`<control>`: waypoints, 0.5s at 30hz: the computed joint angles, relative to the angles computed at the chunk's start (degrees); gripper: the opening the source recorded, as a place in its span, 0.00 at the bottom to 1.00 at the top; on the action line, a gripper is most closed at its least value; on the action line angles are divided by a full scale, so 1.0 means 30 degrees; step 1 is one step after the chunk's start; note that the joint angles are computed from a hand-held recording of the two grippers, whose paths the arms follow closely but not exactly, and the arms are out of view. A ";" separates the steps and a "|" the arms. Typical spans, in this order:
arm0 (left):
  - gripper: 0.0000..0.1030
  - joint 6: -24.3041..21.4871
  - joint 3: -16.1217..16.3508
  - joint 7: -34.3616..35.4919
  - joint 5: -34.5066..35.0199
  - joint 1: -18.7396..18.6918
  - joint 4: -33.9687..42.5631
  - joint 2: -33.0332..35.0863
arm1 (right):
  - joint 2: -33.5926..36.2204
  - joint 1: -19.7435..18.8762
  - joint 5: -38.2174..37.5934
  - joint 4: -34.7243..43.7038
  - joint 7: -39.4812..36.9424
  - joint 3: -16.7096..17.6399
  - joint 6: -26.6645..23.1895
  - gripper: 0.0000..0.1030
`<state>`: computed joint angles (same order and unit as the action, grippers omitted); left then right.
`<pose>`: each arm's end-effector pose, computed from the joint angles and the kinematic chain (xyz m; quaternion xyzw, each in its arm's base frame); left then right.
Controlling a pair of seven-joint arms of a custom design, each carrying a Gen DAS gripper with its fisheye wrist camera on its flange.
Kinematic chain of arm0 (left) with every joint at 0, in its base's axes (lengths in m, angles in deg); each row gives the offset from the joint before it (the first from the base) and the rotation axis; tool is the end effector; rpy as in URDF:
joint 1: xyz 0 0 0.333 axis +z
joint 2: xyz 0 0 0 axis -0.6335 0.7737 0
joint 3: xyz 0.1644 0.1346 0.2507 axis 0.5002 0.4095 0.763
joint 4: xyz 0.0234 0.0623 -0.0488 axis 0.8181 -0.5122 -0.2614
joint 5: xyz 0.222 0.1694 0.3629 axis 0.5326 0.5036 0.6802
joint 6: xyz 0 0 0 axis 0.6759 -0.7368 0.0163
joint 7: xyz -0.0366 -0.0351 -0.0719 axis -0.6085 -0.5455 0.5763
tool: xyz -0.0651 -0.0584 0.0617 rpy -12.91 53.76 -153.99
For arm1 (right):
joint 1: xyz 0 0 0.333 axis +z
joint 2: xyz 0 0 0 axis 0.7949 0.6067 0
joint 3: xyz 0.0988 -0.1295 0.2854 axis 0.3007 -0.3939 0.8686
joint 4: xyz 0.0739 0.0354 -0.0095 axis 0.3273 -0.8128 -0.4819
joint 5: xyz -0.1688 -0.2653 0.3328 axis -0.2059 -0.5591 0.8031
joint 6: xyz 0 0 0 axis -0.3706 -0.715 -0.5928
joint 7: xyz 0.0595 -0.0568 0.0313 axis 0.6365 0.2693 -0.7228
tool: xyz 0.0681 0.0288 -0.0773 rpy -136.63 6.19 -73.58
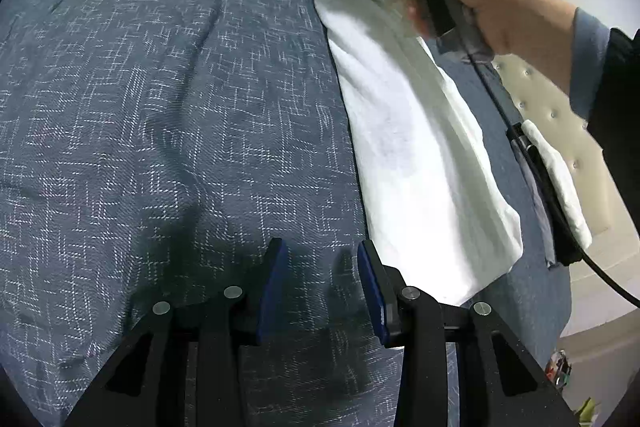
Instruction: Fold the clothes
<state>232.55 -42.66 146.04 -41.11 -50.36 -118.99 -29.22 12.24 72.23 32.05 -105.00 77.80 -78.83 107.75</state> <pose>0.5454 -0.2785 0.2790 0.5410 -0.7683 0.3272 0.1001 0.8041 0.2583 0.3356 -0.6697 0.7125 -0.1480 0.1481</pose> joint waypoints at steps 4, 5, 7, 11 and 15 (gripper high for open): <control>0.39 -0.0180 0.0107 0.0105 -0.0026 0.0120 -0.0132 -0.0165 | -0.1045 -0.0306 0.0242 -0.1324 -0.0319 0.0103 0.1531 0.13; 0.39 -0.0253 0.0155 0.0139 -0.0017 0.0161 -0.0135 -0.0186 | -0.1466 -0.0344 0.0183 -0.1815 -0.0348 0.0049 0.2049 0.17; 0.39 -0.0345 0.0232 0.0217 -0.0026 0.0227 -0.0152 -0.0217 | -0.2741 -0.0737 0.0508 -0.3336 -0.0449 0.0160 0.3239 0.29; 0.39 -0.0267 0.0225 0.0023 0.0028 0.0099 -0.0077 -0.0208 | -0.5509 -0.1353 0.0875 -0.6820 -0.0632 0.0204 0.4989 0.40; 0.39 0.0073 0.0016 -0.0562 0.0336 -0.0158 0.0170 -0.0030 | -0.7616 -0.2440 0.2133 -1.0017 -0.2542 0.0995 0.5267 0.40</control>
<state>232.77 -42.62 144.36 -40.10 -50.83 -118.48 -29.31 -10.61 64.91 38.45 -135.05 70.18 -75.85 123.55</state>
